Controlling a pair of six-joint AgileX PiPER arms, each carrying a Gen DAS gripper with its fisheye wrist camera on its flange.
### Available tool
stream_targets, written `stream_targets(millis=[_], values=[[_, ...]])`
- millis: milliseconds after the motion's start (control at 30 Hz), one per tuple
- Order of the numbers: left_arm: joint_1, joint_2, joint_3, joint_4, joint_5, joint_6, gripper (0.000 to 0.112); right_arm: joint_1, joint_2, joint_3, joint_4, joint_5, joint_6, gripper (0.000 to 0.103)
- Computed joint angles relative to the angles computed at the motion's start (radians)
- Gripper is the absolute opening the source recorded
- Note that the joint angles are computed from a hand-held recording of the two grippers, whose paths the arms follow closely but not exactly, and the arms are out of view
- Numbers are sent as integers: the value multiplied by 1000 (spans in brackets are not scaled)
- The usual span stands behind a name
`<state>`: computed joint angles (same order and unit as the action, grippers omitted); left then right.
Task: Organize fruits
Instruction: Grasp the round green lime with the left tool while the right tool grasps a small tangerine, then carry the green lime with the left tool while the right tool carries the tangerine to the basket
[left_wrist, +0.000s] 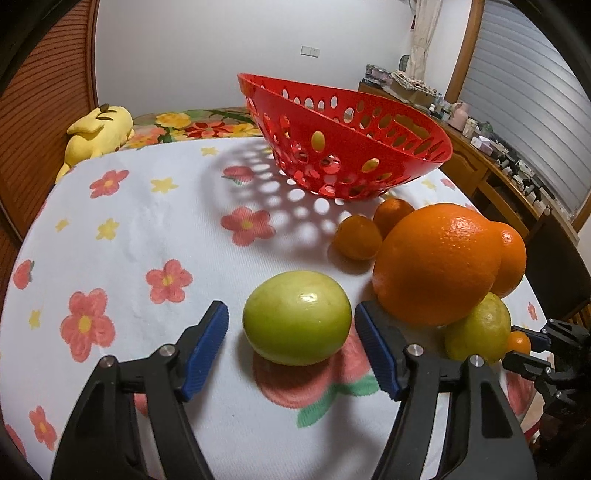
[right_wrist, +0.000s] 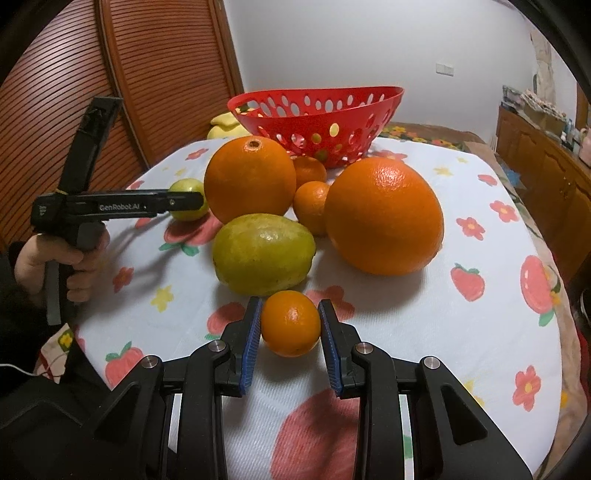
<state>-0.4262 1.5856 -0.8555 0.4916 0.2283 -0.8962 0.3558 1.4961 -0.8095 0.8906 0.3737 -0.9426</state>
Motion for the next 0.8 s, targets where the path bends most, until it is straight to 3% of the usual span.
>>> stream_targets(millis=[233, 800], values=[[11, 9, 4, -108, -27, 116, 55, -1, -4, -5, -15, 6, 14, 30], [-60, -133, 56, 150, 4, -174, 55, -23, -30, -33, -52, 26, 46, 30]])
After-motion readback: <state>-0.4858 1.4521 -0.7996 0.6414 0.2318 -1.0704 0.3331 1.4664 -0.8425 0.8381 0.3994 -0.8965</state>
